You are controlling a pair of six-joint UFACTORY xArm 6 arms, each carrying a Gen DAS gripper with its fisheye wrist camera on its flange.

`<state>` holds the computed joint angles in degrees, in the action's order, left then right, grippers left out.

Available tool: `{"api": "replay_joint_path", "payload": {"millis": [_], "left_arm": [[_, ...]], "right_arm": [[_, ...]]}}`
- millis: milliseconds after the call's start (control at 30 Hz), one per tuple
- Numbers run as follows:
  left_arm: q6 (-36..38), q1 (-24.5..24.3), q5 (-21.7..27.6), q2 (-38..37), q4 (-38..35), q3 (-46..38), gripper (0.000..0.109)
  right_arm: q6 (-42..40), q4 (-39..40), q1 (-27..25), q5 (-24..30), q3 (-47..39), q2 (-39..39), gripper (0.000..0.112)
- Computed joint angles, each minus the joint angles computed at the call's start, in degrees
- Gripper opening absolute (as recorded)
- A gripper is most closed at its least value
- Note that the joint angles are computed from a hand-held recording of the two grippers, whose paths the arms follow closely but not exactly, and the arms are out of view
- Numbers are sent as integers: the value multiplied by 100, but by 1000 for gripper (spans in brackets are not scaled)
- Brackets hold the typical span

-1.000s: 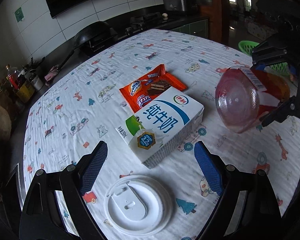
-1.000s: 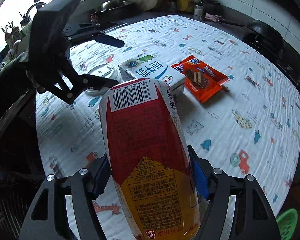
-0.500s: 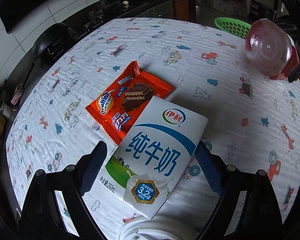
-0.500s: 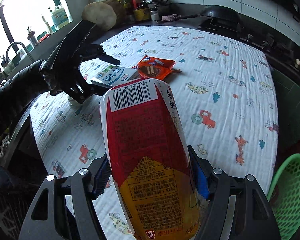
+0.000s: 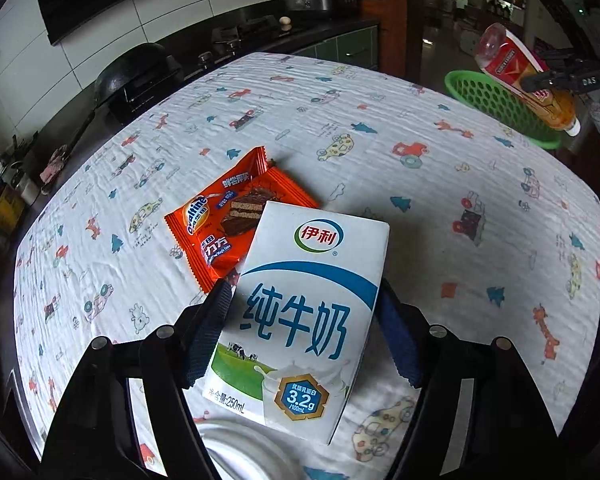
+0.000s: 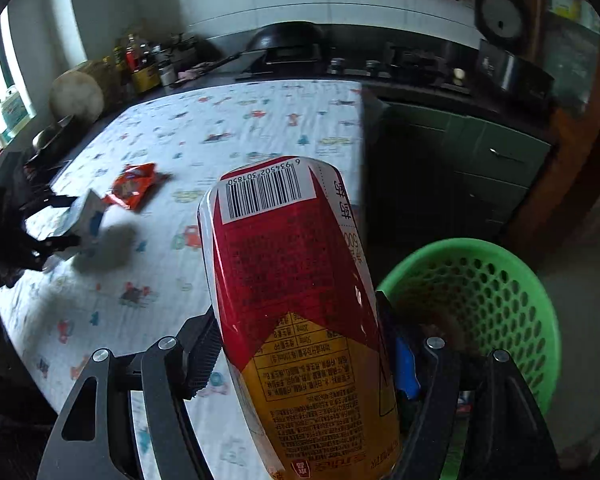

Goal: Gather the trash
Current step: 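Drop the drink bottle into the basket with the right tool while left tool carries carton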

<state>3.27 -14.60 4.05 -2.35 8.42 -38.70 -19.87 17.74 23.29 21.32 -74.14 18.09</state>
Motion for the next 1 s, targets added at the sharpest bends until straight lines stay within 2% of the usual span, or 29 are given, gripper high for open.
{"api": "replay_joint_path", "payload": {"millis": [67,100,200,233,333,467,567,733,900,933,1000], "left_arm": [[-492,-61,-26,-102,202,8,70],[-504,-131,-28,-152,36,11,70],[-995,-271,-52,-205,218,-67,70],[-1030,-351,-60,-207,142,-114,70],[-1714,-528,-21,-106,708,-375,70],[-1916,-863,-74,191,735,-841,70],[-1689,-1188,-158,547,359,-1308,70],[-756,-1741,-86,1455,-841,-2446,70],[-567,-2052,351,2547,-1192,-3862,70],[-735,-2084,463,2778,-1030,-4170,70],[-639,-2152,707,3166,-1209,-4715,70]], "right_arm": [[671,-760,-285,-40,-72,113,68],[1107,-1235,-431,-24,-152,210,68],[1943,-2100,-785,54,-451,554,68],[2116,-2289,-875,77,-556,680,68],[2449,-2486,-1065,195,-860,1047,68],[2805,-2732,-1237,177,-1121,1423,68],[3003,-2820,-1348,-25,-1033,1446,75],[2856,-2600,-1455,-664,-337,1020,76],[2896,-2768,-1512,-1444,724,272,79],[2844,-2716,-1518,-1546,893,144,79],[2760,-2586,-1517,-1757,1293,-166,79]]}}
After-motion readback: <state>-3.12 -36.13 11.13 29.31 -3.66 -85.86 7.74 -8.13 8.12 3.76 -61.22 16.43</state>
